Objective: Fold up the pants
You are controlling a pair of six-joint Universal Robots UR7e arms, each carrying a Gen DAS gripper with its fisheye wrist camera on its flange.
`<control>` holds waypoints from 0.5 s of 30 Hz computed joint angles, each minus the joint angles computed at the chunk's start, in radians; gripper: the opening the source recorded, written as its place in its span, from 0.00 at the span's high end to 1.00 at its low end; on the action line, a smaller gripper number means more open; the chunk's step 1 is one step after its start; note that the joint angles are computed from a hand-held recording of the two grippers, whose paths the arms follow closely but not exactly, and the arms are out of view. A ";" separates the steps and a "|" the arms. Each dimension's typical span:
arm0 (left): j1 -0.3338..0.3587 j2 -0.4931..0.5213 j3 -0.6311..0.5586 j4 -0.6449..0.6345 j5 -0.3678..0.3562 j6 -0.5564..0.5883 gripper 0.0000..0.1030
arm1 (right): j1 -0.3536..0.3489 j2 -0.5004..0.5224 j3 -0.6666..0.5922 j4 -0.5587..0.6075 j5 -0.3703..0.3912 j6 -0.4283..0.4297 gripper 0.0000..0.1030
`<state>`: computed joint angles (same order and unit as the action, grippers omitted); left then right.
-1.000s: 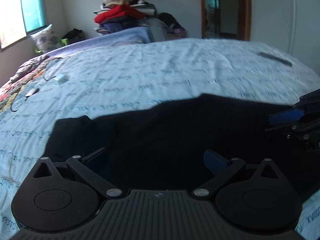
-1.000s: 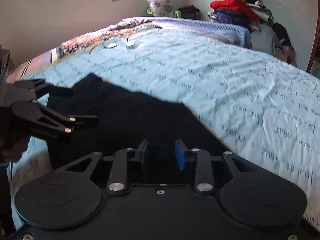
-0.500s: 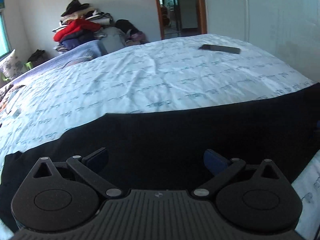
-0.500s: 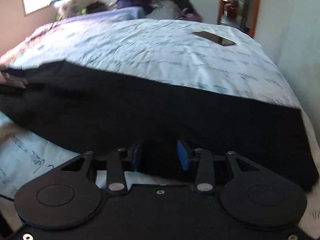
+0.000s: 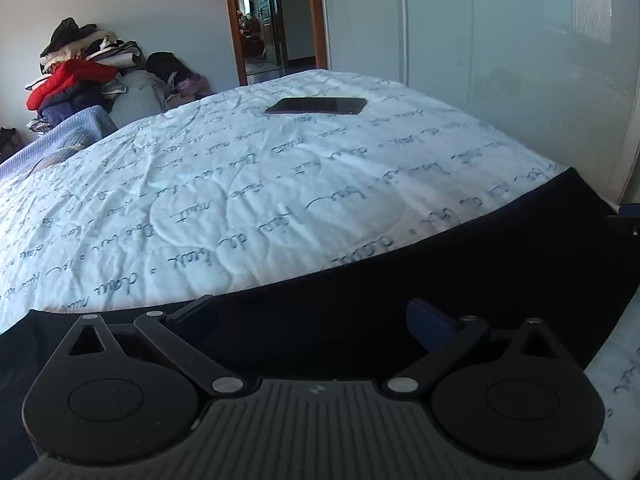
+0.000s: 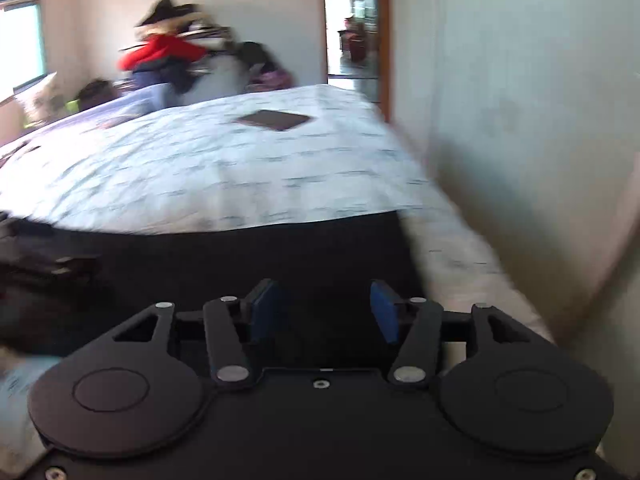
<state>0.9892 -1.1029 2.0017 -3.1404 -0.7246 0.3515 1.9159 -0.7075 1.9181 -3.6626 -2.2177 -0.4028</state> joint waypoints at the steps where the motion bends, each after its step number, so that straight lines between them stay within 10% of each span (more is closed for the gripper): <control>1: -0.006 0.015 -0.004 -0.018 0.006 0.005 0.01 | -0.015 -0.003 -0.008 0.011 0.010 0.003 0.47; 15: 0.006 0.132 -0.094 -0.007 0.051 -0.001 0.00 | -0.084 -0.029 -0.061 0.205 0.099 0.039 0.43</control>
<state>0.9947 -0.9713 1.9082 -3.1472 -0.6736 0.3505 1.8319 -0.7369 1.8575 -3.4575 -2.1192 -0.3637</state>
